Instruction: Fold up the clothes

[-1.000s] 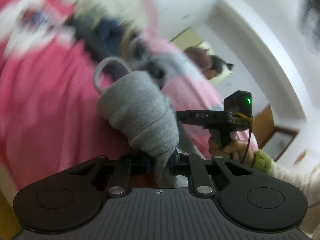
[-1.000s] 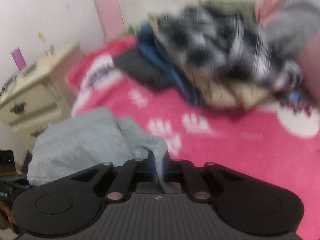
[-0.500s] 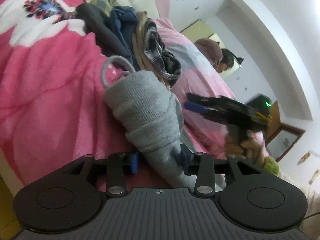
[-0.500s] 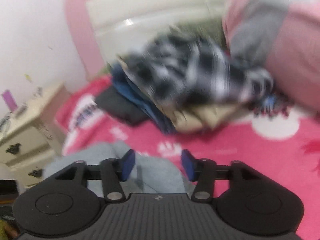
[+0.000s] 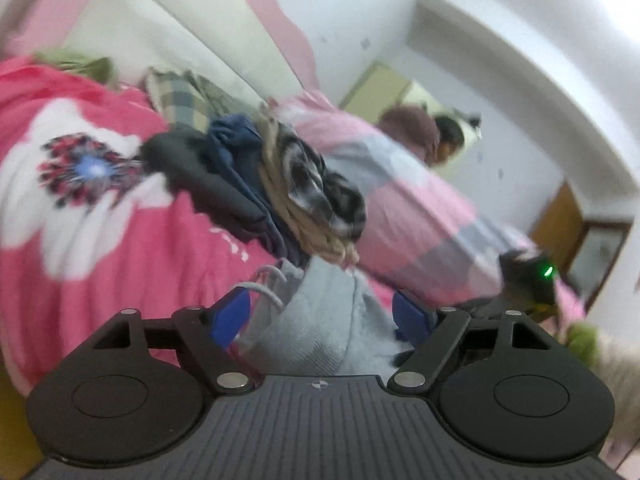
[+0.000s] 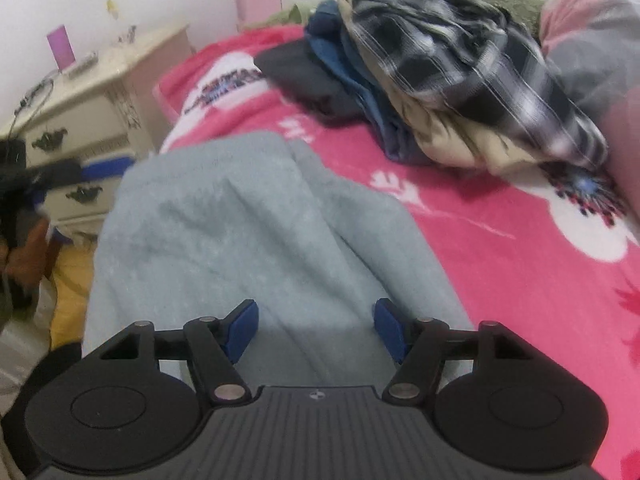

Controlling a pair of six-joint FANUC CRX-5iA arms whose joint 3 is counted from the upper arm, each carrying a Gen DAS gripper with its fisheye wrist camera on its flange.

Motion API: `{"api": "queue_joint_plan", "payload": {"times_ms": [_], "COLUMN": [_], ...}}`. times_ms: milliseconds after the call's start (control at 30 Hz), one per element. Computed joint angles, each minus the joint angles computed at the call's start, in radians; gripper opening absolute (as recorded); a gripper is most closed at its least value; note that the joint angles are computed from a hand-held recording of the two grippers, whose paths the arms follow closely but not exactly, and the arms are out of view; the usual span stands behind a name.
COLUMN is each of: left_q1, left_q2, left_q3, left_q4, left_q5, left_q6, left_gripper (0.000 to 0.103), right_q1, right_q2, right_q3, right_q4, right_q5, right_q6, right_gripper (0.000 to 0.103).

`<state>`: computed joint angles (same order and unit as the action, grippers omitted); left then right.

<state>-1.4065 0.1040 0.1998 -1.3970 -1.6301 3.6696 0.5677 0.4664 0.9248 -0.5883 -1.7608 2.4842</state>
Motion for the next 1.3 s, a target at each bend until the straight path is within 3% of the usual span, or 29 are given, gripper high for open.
{"api": "queue_joint_plan", "payload": {"times_ms": [133,200,233,300,400,567,733,1067,1100,1200,1300], "left_q1": [0.044,0.045,0.042,0.032,0.019,0.002,-0.001,0.019,0.02,0.008,0.004], "left_q2": [-0.012,0.001,0.006,0.009,0.019,0.057,0.061,0.059,0.057,0.068,0.054], "left_q3": [-0.016,-0.003,0.0,-0.001,0.005,0.045,0.057,0.056,0.056,0.076,0.081], "left_q4": [0.043,0.05,0.05,0.047,0.041,0.022,-0.017,0.032,0.035,-0.005,-0.067], "left_q5": [0.069,0.045,0.032,0.016,0.002,-0.04,-0.044,-0.065,-0.073,-0.136,-0.077], "left_q6": [-0.005,-0.017,-0.014,0.012,0.04,0.041,0.034,0.02,0.037,0.088,0.06], "left_gripper": [0.065,0.047,0.044,0.036,0.033,0.029,0.014,0.015,0.021,0.02,0.022], "right_q1": [-0.022,-0.04,-0.049,-0.035,-0.008,0.052,0.112,0.171,0.172,0.167,0.146], "right_q2": [0.014,0.009,0.006,-0.055,-0.199,-0.408,-0.452,-0.392,-0.386,-0.373,-0.362], "right_q3": [0.004,-0.009,-0.018,-0.119,-0.323,-0.596,-0.641,-0.639,-0.643,-0.65,-0.638], "right_q4": [0.031,0.017,0.01,0.035,0.08,0.16,0.247,0.313,0.316,0.299,0.255], "right_q5": [-0.011,-0.004,0.0,0.092,0.281,0.599,0.771,0.828,0.833,0.844,0.83], "right_q6": [-0.046,-0.075,-0.09,-0.077,-0.02,0.03,0.011,0.009,0.006,-0.02,-0.032], "right_gripper": [0.068,0.064,0.06,0.032,0.009,0.006,0.006,0.006,0.006,0.007,0.007]}}
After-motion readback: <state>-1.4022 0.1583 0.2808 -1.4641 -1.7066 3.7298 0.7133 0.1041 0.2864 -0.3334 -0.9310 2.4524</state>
